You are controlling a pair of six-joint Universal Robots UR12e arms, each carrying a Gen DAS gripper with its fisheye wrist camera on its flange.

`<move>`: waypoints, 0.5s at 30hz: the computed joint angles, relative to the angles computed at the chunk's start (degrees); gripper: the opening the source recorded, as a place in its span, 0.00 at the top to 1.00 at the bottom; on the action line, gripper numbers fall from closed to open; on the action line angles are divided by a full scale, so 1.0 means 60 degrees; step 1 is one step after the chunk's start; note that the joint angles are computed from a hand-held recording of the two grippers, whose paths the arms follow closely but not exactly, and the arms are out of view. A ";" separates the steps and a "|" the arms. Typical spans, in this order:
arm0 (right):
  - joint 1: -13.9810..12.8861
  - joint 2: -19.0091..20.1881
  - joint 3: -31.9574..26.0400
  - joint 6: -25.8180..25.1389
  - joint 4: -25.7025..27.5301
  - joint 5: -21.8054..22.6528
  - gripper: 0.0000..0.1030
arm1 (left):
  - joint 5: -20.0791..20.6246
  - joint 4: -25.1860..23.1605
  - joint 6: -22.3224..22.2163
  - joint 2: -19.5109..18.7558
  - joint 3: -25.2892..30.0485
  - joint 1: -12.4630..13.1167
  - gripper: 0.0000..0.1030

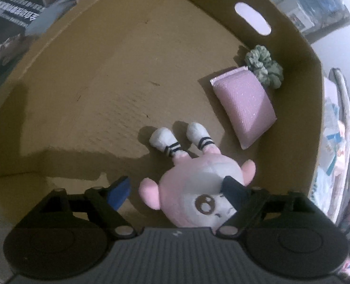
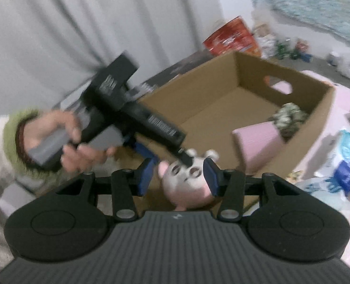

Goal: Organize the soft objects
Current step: 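Grasp the pink plush doll inside the box with the left tool, then shift the plush doll toward the sponge and open the left tool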

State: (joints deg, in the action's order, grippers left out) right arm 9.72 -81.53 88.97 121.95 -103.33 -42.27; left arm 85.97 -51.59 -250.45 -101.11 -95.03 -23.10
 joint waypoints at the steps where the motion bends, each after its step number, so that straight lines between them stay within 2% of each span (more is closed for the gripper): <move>1: 0.0065 0.0005 -0.0061 -0.0275 0.0380 -0.0080 0.56 | -0.0029 0.0170 -0.0077 0.0065 -0.0074 0.0002 0.21; 4: 0.0274 0.0126 -0.0300 -0.0746 0.1332 -0.0309 0.58 | -0.0149 0.0386 -0.0051 0.0116 -0.0155 0.0017 0.20; 6: 0.0382 0.0200 -0.0349 -0.0756 0.1526 -0.0435 0.58 | -0.0547 0.0360 -0.0006 0.0095 -0.0231 0.0098 0.18; 8: 0.0454 0.0203 -0.0302 -0.0667 0.1506 -0.0521 0.59 | -0.1186 0.0770 -0.0179 0.0050 -0.0450 0.0203 0.11; 15: 0.0381 0.0035 0.0006 -0.0176 0.0987 -0.0627 0.59 | -0.2292 0.1780 -0.0006 -0.0281 -0.0591 0.0301 0.10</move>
State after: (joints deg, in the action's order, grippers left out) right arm 12.01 -81.32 89.00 120.89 -97.41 -46.04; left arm 72.22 -40.92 -250.48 -102.79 -98.57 -21.29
